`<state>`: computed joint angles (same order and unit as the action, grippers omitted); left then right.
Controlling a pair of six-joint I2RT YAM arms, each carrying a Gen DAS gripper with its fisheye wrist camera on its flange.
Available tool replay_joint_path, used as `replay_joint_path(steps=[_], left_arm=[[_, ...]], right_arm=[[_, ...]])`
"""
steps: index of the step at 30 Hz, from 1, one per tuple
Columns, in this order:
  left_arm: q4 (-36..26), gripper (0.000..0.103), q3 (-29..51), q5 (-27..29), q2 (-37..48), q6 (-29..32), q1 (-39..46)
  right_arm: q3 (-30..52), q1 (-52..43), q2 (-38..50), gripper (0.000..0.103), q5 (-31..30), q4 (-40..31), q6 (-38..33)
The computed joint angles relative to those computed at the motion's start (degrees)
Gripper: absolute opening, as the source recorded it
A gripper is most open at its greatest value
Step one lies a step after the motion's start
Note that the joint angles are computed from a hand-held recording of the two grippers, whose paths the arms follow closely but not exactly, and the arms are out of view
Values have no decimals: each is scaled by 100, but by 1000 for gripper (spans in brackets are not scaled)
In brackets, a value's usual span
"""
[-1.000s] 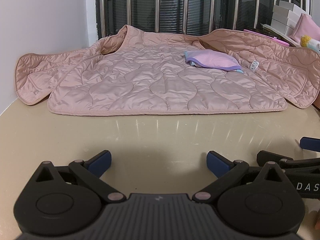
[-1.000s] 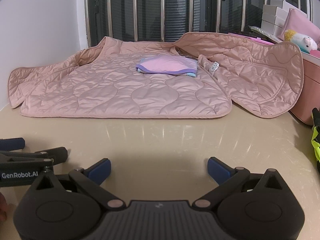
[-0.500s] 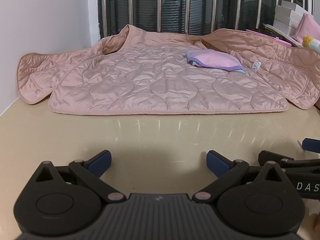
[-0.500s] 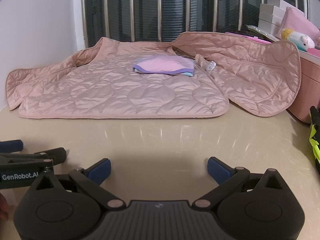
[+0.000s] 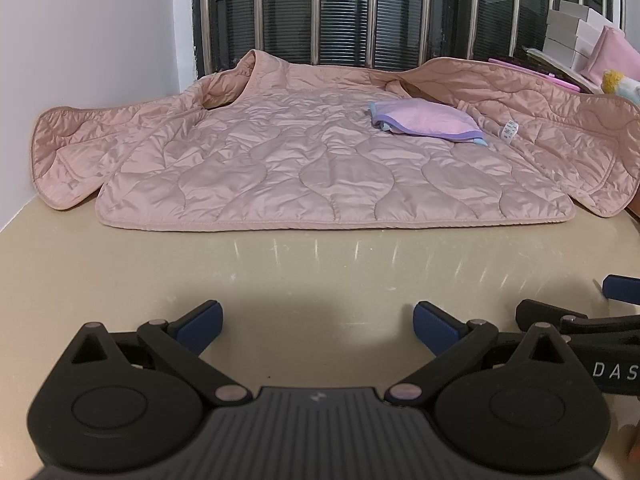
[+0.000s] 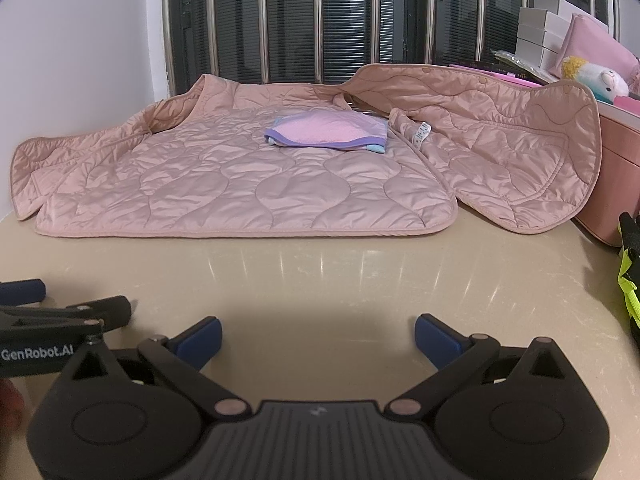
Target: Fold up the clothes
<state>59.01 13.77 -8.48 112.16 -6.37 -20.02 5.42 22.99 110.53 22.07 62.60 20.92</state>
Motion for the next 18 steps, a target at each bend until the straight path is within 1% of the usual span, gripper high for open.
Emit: replay_joint_path(steps=[18], left_arm=[[7,102,-9,-40,0,-32,-43]], right_arm=[[10,3,16,103,4,4,2]])
